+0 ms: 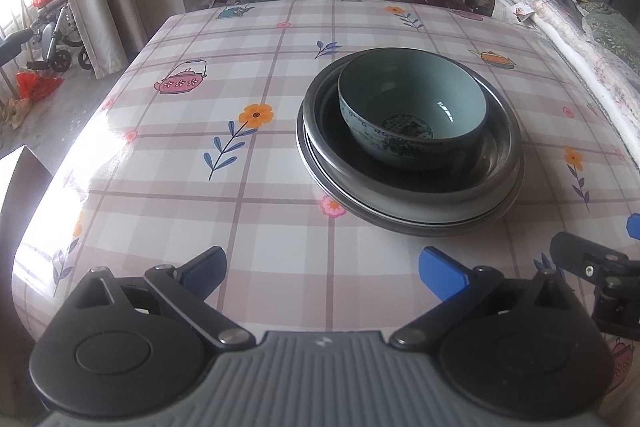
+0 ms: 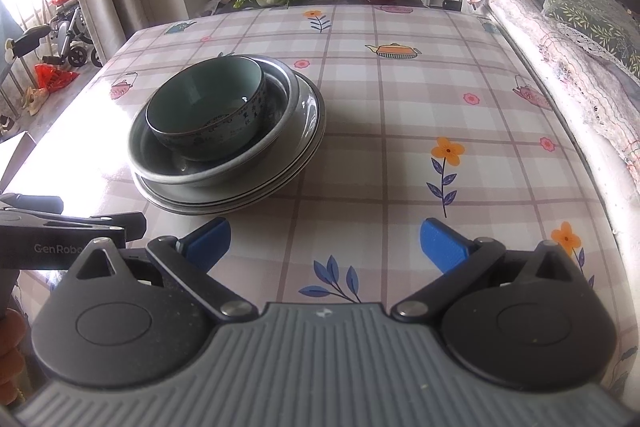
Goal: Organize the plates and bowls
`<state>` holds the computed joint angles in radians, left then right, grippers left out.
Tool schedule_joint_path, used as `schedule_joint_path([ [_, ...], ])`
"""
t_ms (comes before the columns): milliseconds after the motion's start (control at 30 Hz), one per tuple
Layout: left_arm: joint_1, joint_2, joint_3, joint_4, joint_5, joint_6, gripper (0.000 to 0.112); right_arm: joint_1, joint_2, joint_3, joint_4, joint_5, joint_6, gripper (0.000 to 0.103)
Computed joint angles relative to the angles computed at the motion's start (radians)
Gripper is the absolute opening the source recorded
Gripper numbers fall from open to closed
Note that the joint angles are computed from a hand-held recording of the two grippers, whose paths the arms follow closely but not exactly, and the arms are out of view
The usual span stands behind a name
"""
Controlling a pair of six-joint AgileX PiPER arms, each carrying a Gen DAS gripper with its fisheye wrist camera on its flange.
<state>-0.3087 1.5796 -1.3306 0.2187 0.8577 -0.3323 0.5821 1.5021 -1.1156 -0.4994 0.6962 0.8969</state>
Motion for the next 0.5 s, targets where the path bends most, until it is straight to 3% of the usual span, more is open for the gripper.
schedule_joint_path([
  [500, -0.001, -0.007, 0.006, 0.004, 0.005, -0.006, 0.103, 0.002, -0.002, -0.001, -0.007, 0.006, 0.005, 0.102],
])
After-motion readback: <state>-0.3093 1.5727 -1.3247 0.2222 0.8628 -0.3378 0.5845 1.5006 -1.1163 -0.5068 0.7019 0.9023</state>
